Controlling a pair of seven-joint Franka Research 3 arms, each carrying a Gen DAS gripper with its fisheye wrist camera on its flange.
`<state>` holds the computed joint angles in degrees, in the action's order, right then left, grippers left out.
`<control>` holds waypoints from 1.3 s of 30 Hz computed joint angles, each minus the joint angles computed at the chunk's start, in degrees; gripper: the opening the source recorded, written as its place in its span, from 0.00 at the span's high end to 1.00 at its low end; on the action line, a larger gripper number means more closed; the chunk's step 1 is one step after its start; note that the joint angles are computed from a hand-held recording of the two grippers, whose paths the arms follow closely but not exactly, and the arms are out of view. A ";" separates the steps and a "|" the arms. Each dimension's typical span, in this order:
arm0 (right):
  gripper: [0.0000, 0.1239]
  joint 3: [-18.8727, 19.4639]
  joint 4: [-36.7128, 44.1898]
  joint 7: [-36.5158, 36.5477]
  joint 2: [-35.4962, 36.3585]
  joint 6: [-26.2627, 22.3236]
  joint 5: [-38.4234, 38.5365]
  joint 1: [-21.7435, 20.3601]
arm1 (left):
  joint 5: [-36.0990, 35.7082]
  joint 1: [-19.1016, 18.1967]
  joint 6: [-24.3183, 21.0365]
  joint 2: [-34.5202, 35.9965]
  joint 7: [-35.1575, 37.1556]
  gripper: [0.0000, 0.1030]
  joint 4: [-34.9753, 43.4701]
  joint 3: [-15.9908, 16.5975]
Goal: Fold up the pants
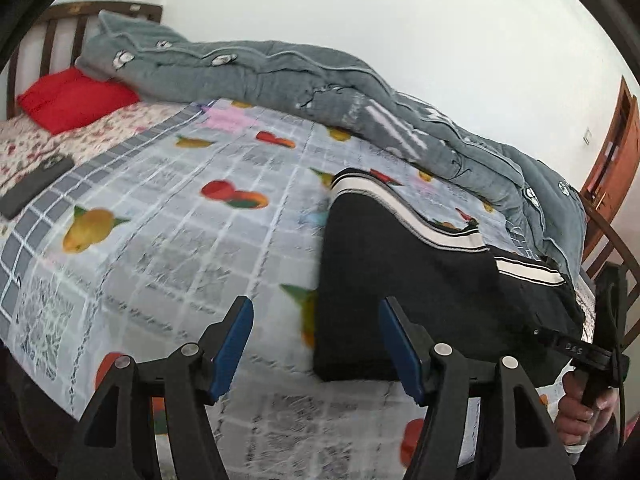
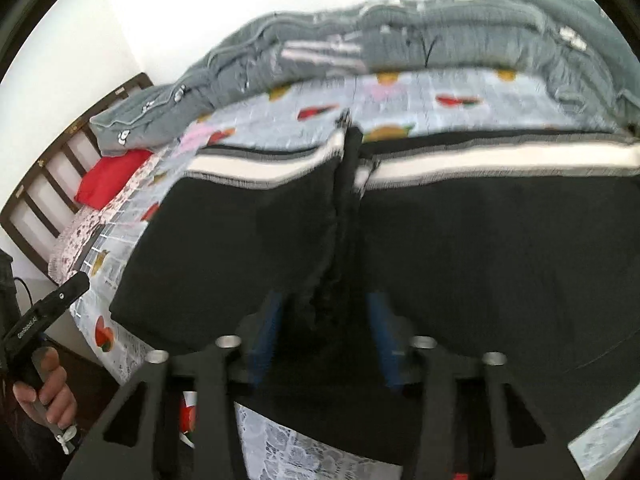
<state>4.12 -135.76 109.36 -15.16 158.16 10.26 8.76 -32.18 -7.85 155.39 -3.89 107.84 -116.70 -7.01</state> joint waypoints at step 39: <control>0.65 -1.07 4.68 0.94 4.99 1.77 -0.58 -1.04 | 7.85 -1.10 7.29 1.68 1.40 0.36 -5.31 -1.09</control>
